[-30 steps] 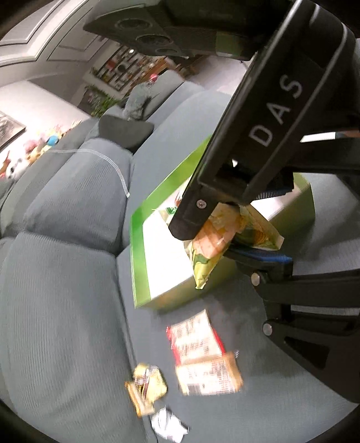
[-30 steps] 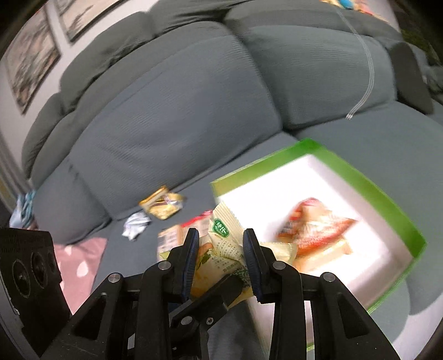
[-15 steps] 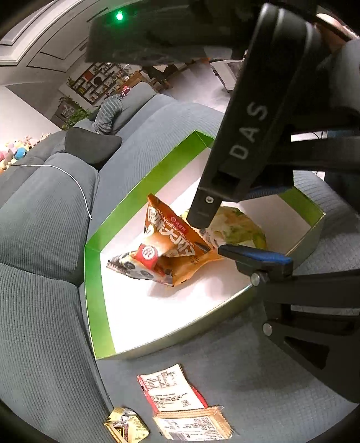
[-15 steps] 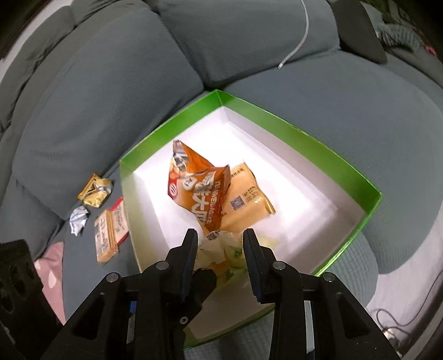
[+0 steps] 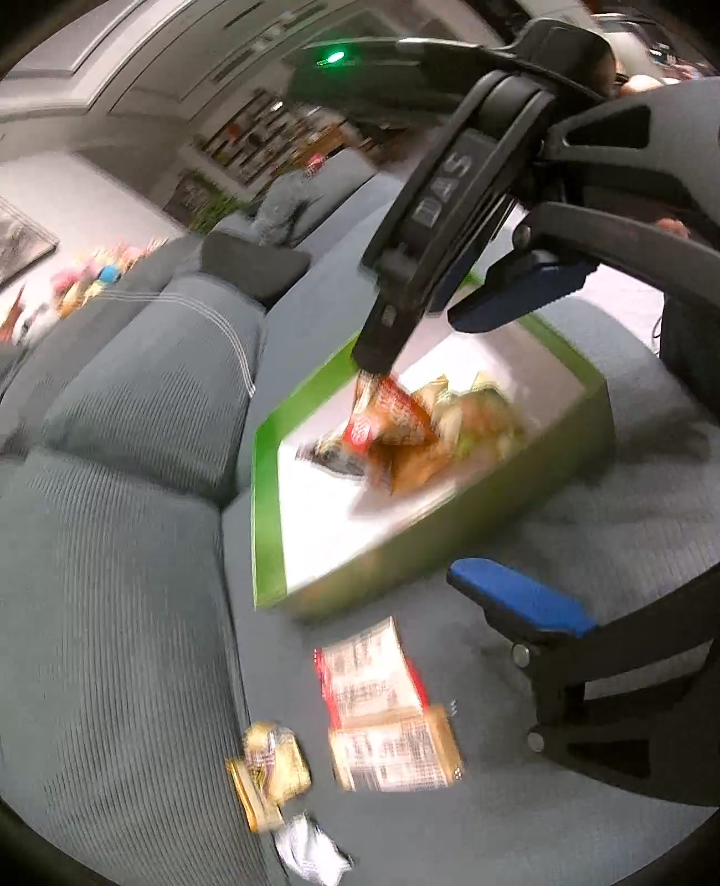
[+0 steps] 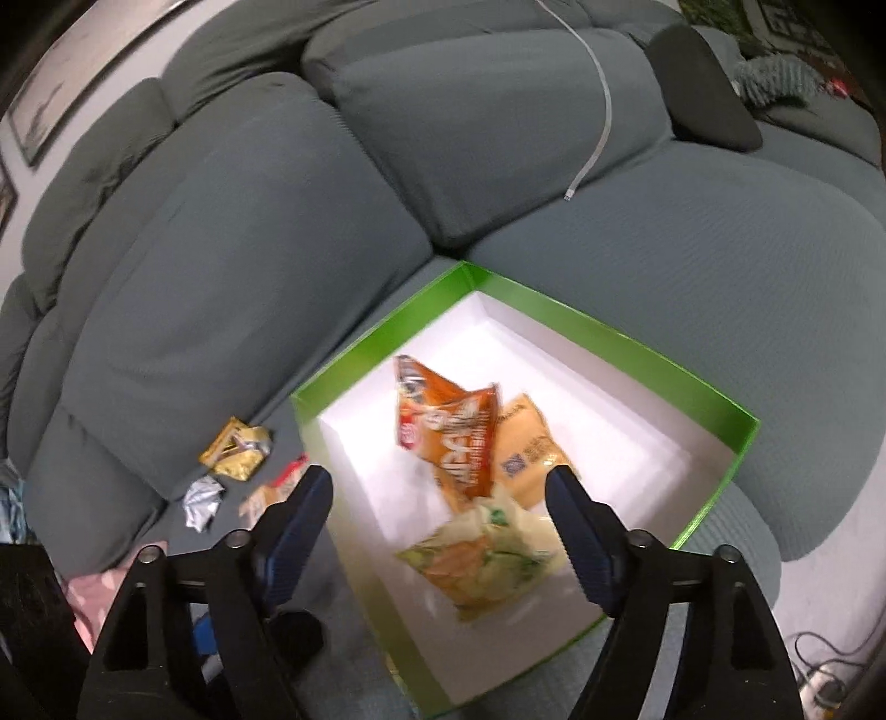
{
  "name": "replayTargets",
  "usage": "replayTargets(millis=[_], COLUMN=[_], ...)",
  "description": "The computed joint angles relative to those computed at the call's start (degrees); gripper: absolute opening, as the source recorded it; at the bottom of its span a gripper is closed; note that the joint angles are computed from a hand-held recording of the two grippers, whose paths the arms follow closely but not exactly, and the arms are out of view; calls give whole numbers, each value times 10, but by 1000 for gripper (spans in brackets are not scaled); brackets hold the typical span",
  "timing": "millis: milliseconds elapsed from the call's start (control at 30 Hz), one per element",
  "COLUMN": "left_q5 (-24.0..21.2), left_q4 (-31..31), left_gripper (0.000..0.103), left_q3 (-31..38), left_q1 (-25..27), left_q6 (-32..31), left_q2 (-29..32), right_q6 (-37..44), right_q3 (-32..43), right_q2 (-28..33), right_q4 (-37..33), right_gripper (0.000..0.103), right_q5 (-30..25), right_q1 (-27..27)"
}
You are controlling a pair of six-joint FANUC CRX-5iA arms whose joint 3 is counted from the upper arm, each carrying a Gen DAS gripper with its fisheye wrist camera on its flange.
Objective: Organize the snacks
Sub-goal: 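Open the right tool to drop the packet into the box, then move the right tool to the clear cracker packet and grasp it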
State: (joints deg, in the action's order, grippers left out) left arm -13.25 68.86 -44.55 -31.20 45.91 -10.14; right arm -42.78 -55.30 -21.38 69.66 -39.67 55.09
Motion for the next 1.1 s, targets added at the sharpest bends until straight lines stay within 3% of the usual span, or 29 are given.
replayTargets(millis=[133,233,267,367,500,633,767,867,1000,1100], left_q5=[-73,-142,-165,-215,-254,-275,-285,-286,-293,-295], left_q4=[-230,-391,-446,-529,-545,-501,-493,-495,-500,-506], left_gripper=[84,84,84,84,84,84,84,84,84,84], left_q3=[26,52,64,79,72,46,41,42,45,46], left_q1=[115,198,220,272,334,385,400,402,409,408], left_q6=[234,388,440,520,525,477,463,453,463,468], left_q2=[-23,-44,-49,-65,-72,-85,-96,-94,-87,-90], right_q6=[36,99,138,272,550,686,727,750,717,738], right_q3=[28,64,86,160,340,461,527,539,515,510], right_q2=[28,57,73,128,259,361,433,457,463,449], right_q4=[9,-12,-36,-149,-373,-483,-504,-511,-433,-467], right_gripper=[81,81,81,81,81,81,66,64,56,56], right_q5=[9,58,82,105,60,14,-34,-48,-43,-35], right_q1=[7,-3,-5,8,16,3,-3,-2,12,17])
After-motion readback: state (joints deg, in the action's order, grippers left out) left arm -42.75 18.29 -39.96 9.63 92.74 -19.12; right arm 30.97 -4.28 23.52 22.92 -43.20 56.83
